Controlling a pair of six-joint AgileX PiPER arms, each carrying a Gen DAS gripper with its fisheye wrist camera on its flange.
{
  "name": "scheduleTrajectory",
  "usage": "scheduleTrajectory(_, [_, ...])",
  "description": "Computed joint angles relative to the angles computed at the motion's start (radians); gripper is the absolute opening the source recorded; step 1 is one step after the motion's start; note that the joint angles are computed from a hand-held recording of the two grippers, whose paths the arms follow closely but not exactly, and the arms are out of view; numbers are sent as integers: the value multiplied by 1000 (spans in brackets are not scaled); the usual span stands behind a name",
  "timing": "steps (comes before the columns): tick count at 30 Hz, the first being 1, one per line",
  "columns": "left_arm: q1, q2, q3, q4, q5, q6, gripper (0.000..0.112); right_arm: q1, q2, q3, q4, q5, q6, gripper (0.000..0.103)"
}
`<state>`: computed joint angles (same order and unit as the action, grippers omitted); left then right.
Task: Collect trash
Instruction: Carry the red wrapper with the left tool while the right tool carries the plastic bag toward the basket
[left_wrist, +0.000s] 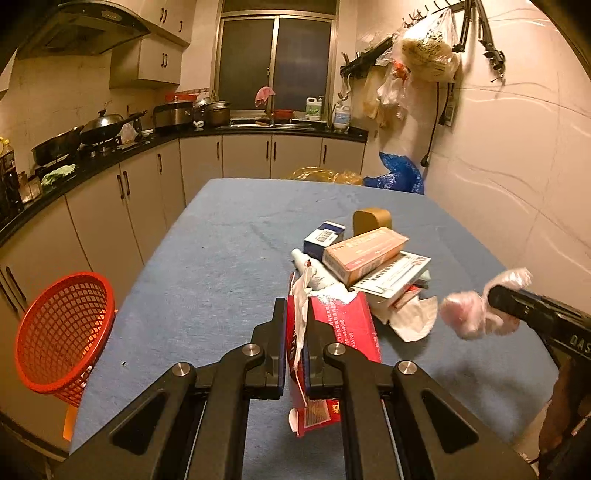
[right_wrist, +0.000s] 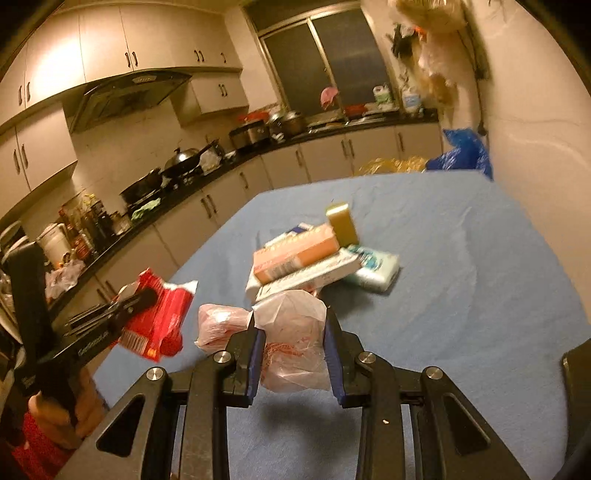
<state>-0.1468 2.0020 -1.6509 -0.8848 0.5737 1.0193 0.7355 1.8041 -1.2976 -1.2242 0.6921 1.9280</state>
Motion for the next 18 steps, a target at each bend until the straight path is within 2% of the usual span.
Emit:
scheduleTrajectory(11, [-34,-50,85,-34,-75,72,6,8,10,-24,21,-15,-38,32])
scheduleTrajectory(18, [-32,-38,69,-6,-70,39,6,6,16,-35,42,-20,-59,33])
